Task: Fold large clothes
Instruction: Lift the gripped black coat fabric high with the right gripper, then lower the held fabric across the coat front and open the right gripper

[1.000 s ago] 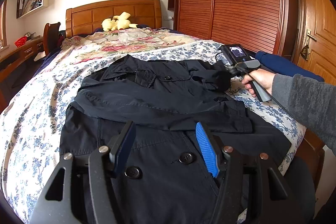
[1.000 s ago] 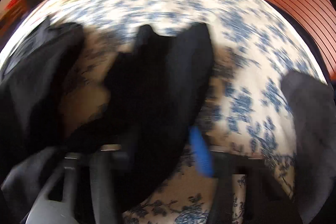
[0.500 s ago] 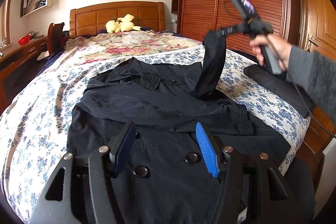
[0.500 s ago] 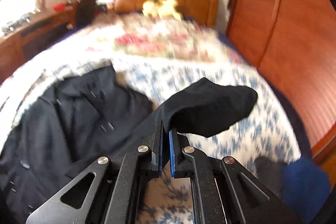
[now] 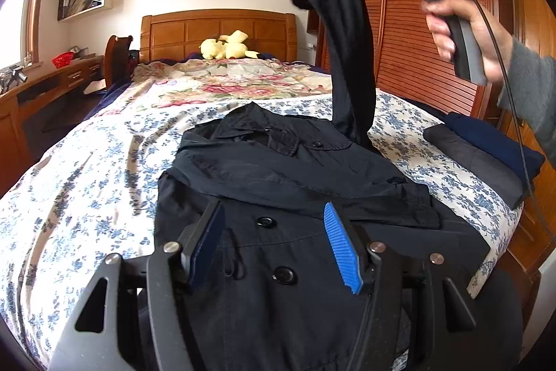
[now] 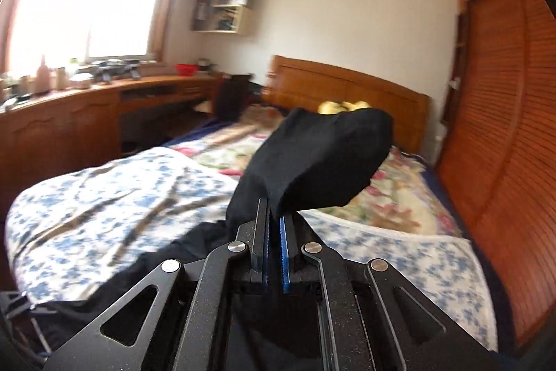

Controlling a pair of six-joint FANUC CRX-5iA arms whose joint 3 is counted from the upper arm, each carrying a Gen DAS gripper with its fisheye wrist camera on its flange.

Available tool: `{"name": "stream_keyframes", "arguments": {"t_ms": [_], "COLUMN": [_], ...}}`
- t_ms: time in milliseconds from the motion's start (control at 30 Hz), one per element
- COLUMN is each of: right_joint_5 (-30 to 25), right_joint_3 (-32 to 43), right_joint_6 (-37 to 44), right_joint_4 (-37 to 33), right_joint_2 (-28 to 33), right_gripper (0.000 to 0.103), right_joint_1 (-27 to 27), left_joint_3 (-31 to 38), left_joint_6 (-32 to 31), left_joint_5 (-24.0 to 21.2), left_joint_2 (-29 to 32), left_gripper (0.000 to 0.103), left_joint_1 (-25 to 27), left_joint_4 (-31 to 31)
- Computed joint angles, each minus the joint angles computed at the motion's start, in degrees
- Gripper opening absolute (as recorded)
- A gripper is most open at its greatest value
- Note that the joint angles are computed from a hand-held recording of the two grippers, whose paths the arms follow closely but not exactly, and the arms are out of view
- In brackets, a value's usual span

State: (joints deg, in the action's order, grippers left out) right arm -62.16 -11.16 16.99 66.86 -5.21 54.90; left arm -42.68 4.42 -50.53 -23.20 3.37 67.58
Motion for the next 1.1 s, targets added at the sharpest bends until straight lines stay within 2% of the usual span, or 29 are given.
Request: {"name": "stream_keyframes", "arguments": {"t_ms": [167,333,500,567,633,700,767,900,1100], "right_joint_5": [2.6,5.6,7.6,3.9,1.9,2.1,0.4,-5.0,-3.9], "right_joint_3": [-2.9,-9.4,-12.7,-12.2,-13.1,-15.2,-16.9,-20.1,-23.2], "right_joint_6": [-1.9,-9.8,-11.8,-13.1,-15.3,-18.5,-20.3,-23.0,-26.4], "right_joint_4": [-3.6,-5.1,-7.2,-7.2,-7.0,-6.0,-5.2,-5.1,-13.6], "right_joint_2": [0.3,-2.0,-2.4,-1.2,-1.3,-2.7,-3.7,-3.9,-5.1], "right_gripper": [0.002,0.002,0.004,0.011,0.025,0.044,0.048,0.049,0.049], "right_joint_1": [2.0,4.5,7.2,8.9,10.2,11.3,12.5,14.3,12.1], "left_joint_3": [0.3,0.3,0.5,0.6,0.7,0.7,0.7,0.8,1.2], "left_joint_6": [-0.3,-0.6,-0.3,0.1,0.3,0.5,0.7,1.0,2.0], "left_joint_5": [-0.5,-1.3,-0.9,-0.4,-0.4,-0.1,0.2,0.9,2.5], "left_joint_2": [0.3,0.3,0.7,0.8,0.9,0.9,1.0,1.2,2.1], "left_gripper": [0.059,0.059,0.059,0.059,0.059,0.059,0.059,0.059,0.059], "left_joint_1": [1.7,3.0,3.5,3.4,3.4,3.3,3.0,2.3,0.9], "left_joint_4": [0.0,1.3,1.6,1.2,1.1,1.0,0.7,-0.1,-2.3]}}
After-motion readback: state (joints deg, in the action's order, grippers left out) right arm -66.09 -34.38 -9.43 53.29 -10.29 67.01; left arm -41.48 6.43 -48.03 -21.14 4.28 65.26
